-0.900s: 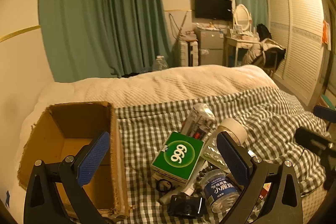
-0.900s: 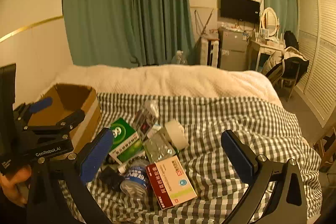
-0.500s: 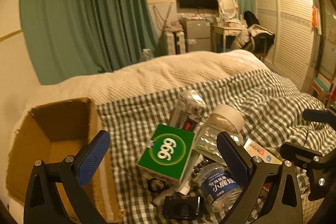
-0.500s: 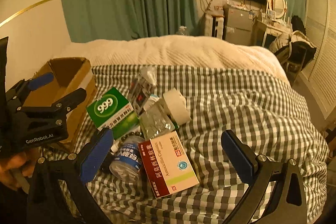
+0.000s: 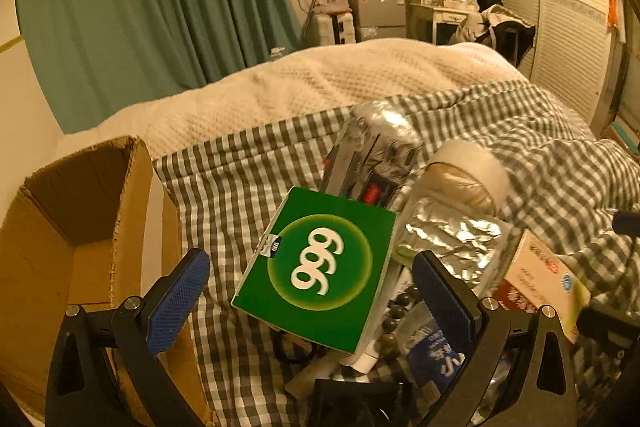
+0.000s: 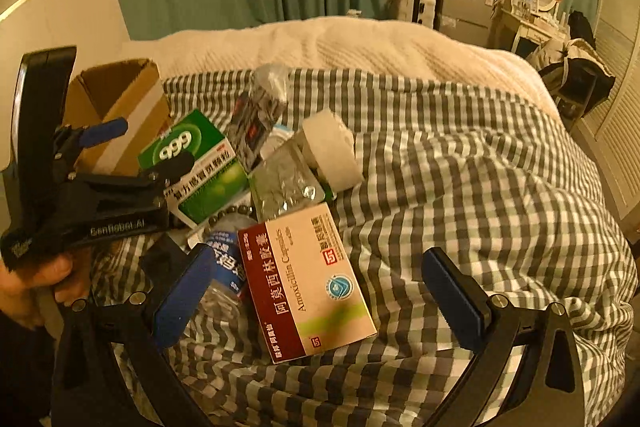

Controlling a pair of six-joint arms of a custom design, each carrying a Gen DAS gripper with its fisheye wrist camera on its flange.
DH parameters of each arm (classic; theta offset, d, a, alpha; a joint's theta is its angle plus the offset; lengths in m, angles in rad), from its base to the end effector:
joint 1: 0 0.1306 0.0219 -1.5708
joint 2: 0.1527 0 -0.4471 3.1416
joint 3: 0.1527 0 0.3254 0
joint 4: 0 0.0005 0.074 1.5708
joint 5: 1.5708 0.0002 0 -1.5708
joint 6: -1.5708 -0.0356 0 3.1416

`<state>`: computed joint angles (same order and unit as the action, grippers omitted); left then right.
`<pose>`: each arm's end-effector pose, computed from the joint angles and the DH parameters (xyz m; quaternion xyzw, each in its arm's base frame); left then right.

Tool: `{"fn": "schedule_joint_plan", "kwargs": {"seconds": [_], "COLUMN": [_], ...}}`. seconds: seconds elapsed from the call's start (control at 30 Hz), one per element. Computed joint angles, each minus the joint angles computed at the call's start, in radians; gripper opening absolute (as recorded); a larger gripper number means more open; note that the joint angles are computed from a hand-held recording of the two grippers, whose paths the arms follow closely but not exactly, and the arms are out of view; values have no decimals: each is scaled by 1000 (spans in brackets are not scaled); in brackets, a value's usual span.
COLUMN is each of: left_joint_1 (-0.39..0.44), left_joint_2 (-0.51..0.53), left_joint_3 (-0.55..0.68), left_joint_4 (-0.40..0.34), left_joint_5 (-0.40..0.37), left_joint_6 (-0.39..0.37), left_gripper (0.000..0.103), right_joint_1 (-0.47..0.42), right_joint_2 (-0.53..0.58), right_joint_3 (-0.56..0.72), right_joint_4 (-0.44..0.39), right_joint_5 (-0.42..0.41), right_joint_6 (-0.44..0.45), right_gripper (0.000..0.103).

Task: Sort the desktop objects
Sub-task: 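Grasp the green medicine box with the left tool while the right tool grasps the Amoxicillin box, then lift both boxes and carry them over the cardboard box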

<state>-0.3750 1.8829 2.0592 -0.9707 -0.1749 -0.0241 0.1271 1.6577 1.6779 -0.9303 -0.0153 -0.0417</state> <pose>0.5780 -0.2214 0.5094 0.1504 0.9103 0.0138 0.3854 0.5162 0.0660 0.4848 -0.0428 0.9449 0.0345 0.3226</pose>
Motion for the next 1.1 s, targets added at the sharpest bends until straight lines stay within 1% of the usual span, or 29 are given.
{"fn": "schedule_joint_plan", "kwargs": {"seconds": [0.03,0.13,0.27,0.33,0.43,0.53,0.6,0.63,0.7,0.73,0.8,0.83,0.87,0.93,1.1], "left_joint_1": [3,23,45,53,61,66,67,66,64,60,50,46,41,33,23], "left_joint_2": [12,45,66,83,100,95,78,70,71,70,59,57,50,36,4], "left_joint_3": [18,55,75,97,103,79,42,25,24,18,1,-3,-13,-34,-67], "left_joint_4": [-19,-70,-100,-126,-139,-116,-73,-55,-46,-36,-12,-8,2,25,65], "left_joint_5": [1,46,104,141,162,175,176,179,191,181,160,155,146,130,125], "left_joint_6": [3,14,16,8,5,16,17,15,18,21,9,0,-6,-13,-26], "left_gripper": [103,103,103,103,103,103,102,101,88,88,87,87,87,86,86], "right_joint_1": [1,4,12,15,20,26,29,31,33,35,39,38,34,31,34], "right_joint_2": [4,16,40,52,70,96,106,116,128,131,132,126,123,121,117], "right_joint_3": [0,2,11,15,21,35,35,42,47,48,47,42,42,40,37], "right_joint_4": [-5,-18,-42,-57,-77,-110,-115,-125,-139,-143,-143,-134,-130,-126,-113], "right_joint_5": [-2,-8,-1,11,30,61,79,89,112,125,142,136,124,115,123], "right_joint_6": [3,12,25,32,43,49,55,57,57,59,65,63,56,47,31], "right_gripper": [103,103,103,103,103,103,103,103,103,102,93,80,76,76,76]}}
